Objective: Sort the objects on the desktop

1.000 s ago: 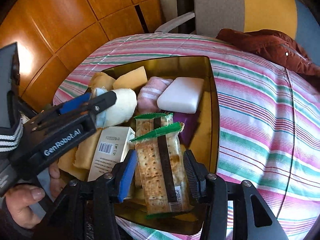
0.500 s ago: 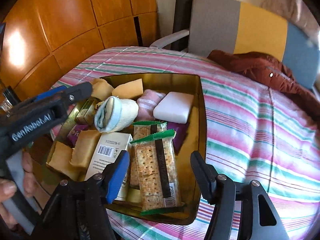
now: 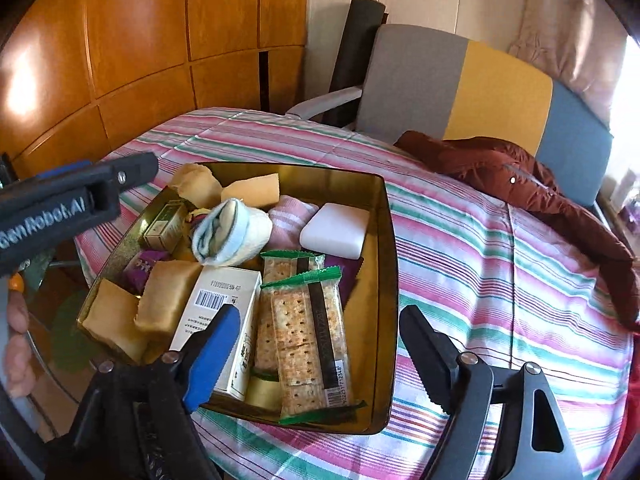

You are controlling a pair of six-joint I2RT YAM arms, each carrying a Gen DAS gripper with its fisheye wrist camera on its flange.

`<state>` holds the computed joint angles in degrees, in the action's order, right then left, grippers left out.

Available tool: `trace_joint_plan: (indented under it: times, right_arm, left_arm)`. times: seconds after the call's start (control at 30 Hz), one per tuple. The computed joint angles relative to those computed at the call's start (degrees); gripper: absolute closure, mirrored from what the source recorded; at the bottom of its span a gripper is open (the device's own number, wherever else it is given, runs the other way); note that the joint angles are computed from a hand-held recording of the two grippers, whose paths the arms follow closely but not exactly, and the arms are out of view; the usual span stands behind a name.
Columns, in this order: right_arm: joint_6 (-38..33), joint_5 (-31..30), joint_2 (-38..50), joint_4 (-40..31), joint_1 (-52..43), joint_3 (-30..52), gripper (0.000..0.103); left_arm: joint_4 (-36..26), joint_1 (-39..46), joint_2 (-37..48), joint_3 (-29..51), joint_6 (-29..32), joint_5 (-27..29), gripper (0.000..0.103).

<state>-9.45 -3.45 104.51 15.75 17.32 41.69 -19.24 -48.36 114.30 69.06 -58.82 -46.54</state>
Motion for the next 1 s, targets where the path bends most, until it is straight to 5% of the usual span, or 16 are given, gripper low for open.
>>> trace_joint_plan:
  times: [0.47,0.63,1.0]
  right_arm:
    - [0.23,2.50,-0.54,3.50,1.52,-2.53,0.017]
    - [0.40,2.77,-1.28,4.09,1.74,-3.26,0.015]
    - [0.39,3.96,-1.80,4.40,2.42,-3.71,0.013]
  left_arm:
    - [-11.10,-2.57,0.47,3.45,-8.41,-4.72,0.029]
    - [-5.81,-2.22,-1.66,-0.64,-7.84,-1.84,0.029]
    - [-5.21,-2.35,-1.41,-1.39,-8.44,-1.67,0.030]
